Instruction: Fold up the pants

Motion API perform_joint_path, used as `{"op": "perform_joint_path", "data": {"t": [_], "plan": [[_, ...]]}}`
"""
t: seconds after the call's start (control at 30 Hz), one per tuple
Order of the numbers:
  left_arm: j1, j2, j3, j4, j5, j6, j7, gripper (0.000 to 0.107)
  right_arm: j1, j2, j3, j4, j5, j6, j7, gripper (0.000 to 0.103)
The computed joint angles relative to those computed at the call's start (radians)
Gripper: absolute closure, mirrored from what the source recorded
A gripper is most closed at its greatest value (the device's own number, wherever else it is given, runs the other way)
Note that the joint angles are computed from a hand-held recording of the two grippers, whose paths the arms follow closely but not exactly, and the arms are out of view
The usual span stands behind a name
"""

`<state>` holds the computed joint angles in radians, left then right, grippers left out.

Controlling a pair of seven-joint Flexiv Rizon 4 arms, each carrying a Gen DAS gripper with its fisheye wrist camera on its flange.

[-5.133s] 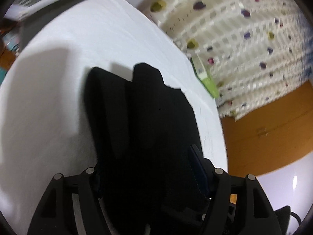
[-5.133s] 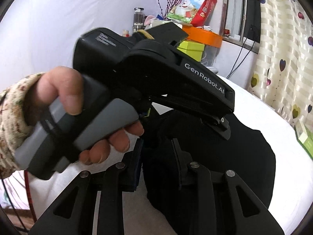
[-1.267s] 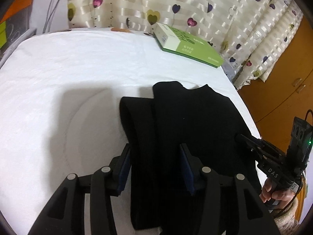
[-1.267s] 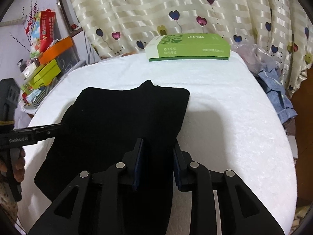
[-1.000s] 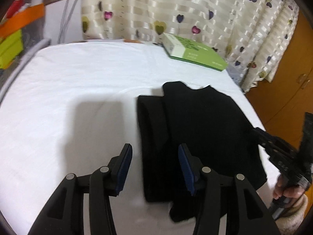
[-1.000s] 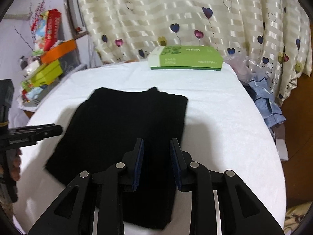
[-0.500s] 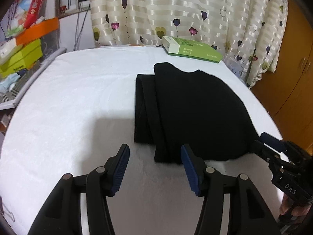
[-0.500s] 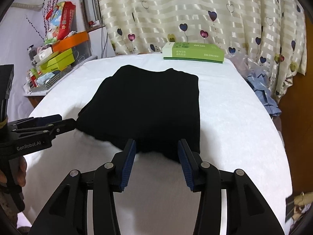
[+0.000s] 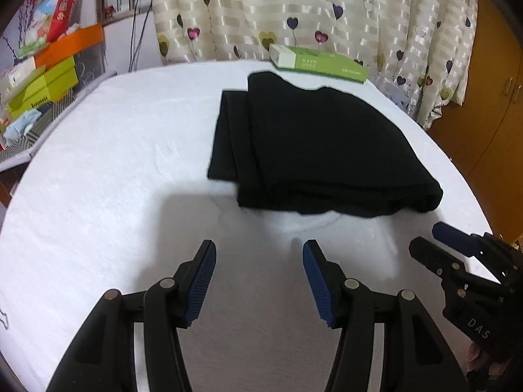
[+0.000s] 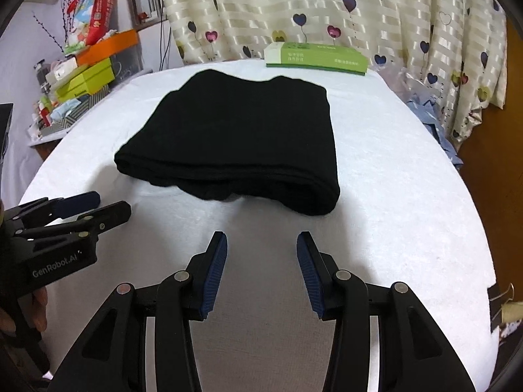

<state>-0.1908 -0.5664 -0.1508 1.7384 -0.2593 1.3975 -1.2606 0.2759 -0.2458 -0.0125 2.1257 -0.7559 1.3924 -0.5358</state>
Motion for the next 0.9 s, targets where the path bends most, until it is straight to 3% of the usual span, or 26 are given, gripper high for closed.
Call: {"op": "perform_joint_path", "data": {"t": [0.07, 0.4, 0.9], "plan": [[-0.027, -0.005, 0.037, -0.01, 0.024, -0.008, -0.021, 0.049, 0.006, 0.001, -0.006, 0.001, -0.016, -0.009, 0.012, 0.057], [-0.069, -0.016, 0.087, -0.02, 0.086, 0.021, -0.07, 0.046, 0.005, -0.003, 0.006, -0.018, -0.054, -0.075, 0.021, 0.054], [-0.057, -0.018, 0.075, -0.023, 0.1, 0.019, -0.081, 0.043, 0.002, -0.009, 0.012, -0.027, -0.058, -0.083, 0.036, 0.051]]}}
